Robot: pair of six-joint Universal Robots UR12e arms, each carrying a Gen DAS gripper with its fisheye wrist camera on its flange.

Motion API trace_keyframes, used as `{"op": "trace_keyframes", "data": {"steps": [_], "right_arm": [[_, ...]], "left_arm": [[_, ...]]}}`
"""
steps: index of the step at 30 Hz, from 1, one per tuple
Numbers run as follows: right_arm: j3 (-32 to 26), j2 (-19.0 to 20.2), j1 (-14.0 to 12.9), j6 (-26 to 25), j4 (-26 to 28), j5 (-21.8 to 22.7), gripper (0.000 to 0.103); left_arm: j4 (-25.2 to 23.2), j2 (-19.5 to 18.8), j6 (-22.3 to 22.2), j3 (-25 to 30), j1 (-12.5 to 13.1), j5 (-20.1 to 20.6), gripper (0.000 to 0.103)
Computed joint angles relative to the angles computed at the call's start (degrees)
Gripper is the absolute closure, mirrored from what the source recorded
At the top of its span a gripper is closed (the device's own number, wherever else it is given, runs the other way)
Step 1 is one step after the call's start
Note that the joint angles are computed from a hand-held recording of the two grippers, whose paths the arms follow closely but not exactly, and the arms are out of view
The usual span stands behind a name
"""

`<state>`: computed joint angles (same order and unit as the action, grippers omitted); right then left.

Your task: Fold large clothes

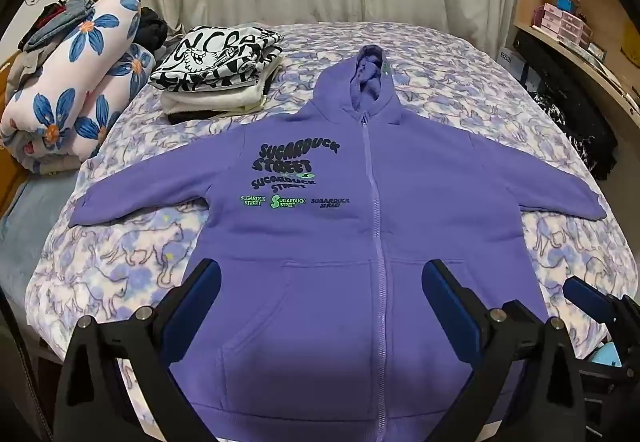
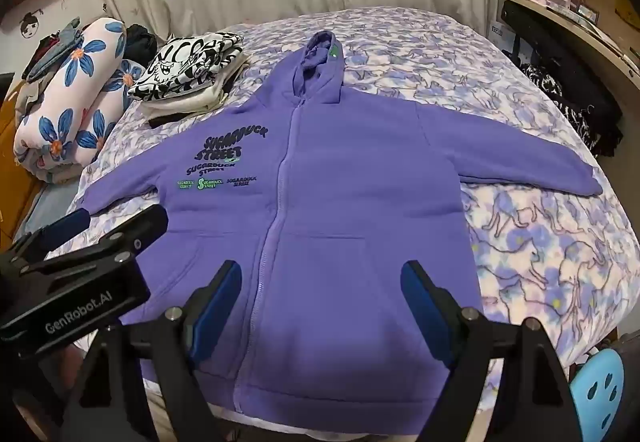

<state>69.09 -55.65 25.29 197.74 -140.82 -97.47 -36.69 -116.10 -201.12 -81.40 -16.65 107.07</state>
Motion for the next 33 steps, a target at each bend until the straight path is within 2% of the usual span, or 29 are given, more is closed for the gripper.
{"op": "trace_keyframes", "data": {"steps": [9, 25, 33], "right_arm": [[-0.1, 0.31, 0.45, -0.72, -0.98, -1.19, 0.021], [-0.39, 0.84, 0.08, 1.54, -1.45, 0.47, 0.021], [-0.16, 0.94, 0.14, 1.08, -2.41, -0.13, 0.021]], "left_arm": [[0.55, -0.16, -0.56, -0.52, -0.04, -0.26, 0.003], [-1.14, 0.46, -1.74, -1.62, 0.9, -2.37, 0.003], [-1.3, 0.46, -2.13, -1.67, 0.94, -2.79, 0.003]]}}
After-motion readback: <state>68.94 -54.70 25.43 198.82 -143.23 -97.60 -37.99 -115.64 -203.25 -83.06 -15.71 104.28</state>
